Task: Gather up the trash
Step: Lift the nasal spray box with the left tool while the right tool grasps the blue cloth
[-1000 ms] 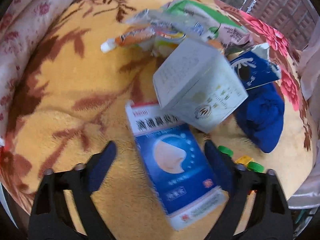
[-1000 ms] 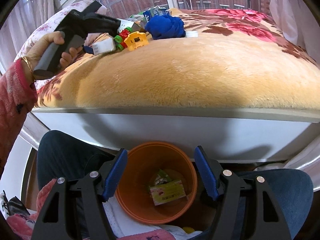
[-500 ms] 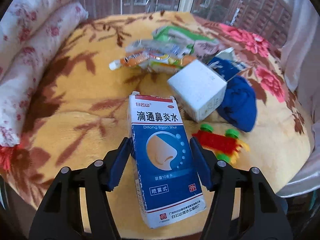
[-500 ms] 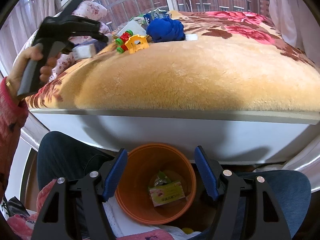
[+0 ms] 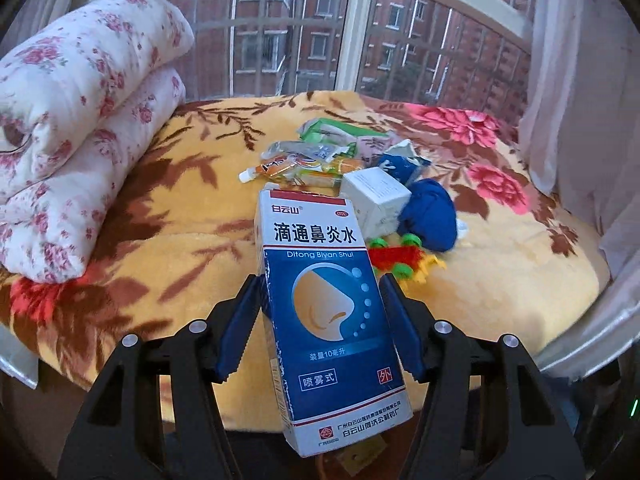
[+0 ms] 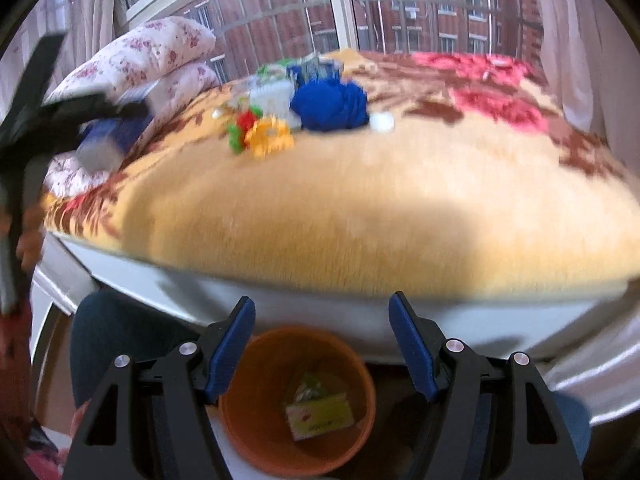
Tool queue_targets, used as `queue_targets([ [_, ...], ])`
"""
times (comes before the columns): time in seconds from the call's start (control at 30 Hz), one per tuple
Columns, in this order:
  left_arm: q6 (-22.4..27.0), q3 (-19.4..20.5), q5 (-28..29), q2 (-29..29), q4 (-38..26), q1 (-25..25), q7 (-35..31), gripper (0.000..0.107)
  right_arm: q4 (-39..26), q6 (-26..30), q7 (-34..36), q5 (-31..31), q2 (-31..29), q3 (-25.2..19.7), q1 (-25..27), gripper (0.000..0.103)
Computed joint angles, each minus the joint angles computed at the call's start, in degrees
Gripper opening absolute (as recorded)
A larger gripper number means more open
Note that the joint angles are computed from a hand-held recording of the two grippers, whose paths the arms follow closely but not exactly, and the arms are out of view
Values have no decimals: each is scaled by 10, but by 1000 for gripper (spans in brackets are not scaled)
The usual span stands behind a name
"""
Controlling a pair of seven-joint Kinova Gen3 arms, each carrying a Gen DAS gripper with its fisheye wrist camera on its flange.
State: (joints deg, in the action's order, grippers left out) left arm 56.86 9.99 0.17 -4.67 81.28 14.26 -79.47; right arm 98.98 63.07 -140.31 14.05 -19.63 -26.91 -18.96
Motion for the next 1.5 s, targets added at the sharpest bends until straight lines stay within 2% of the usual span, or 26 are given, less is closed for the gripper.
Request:
queue_targets([
  [0.07, -10, -4, 10, -21, 24, 0, -6, 60, -20, -12, 23, 12, 19, 15, 2, 75],
  [0.17, -13, -13, 38, -40, 49, -3, -22, 60, -64, -24, 53, 43, 71, 35, 4, 76],
  [0.3, -10, -20, 62, -56, 70, -6, -46, 60, -149, -26, 94, 41, 164, 99, -9, 76],
  [0.4, -11, -16, 56, -67, 82, -14, -46, 60, -221, 1, 115, 39, 230, 126, -14, 76],
  [0.63, -12, -21, 71, -77, 97, -22, -60, 60, -364, 85, 145, 51, 356, 184, -70, 78],
  [0.67, -12, -21, 73, -77, 98, -23, -61, 60, -371, 91, 143, 53, 362, 192, -78, 77],
  [0.7, -11, -22, 75, -76, 98, -23, -62, 60, -383, 99, 144, 53, 370, 200, -86, 67],
  [0.73, -11, -24, 79, -76, 99, -23, -64, 60, -390, 105, 146, 52, 375, 207, -93, 55],
  [0.77, -13, -23, 78, -76, 101, -24, -63, 60, -394, 108, 146, 48, 376, 214, -98, 52],
  [0.83, -12, -25, 84, -75, 101, -24, -67, 60, -395, 109, 149, 53, 375, 224, -112, 40],
  [0.93, -12, -25, 87, -74, 101, -25, -67, 60, -386, 109, 158, 63, 366, 229, -126, 33],
  [1.2, -13, -19, 81, -77, 99, -24, -66, 60, -329, 78, 138, 96, 310, 218, -143, 30],
  [1.5, -14, -4, 67, -75, 94, -17, -59, 60, -246, 54, 92, 148, 212, 169, -141, 29],
])
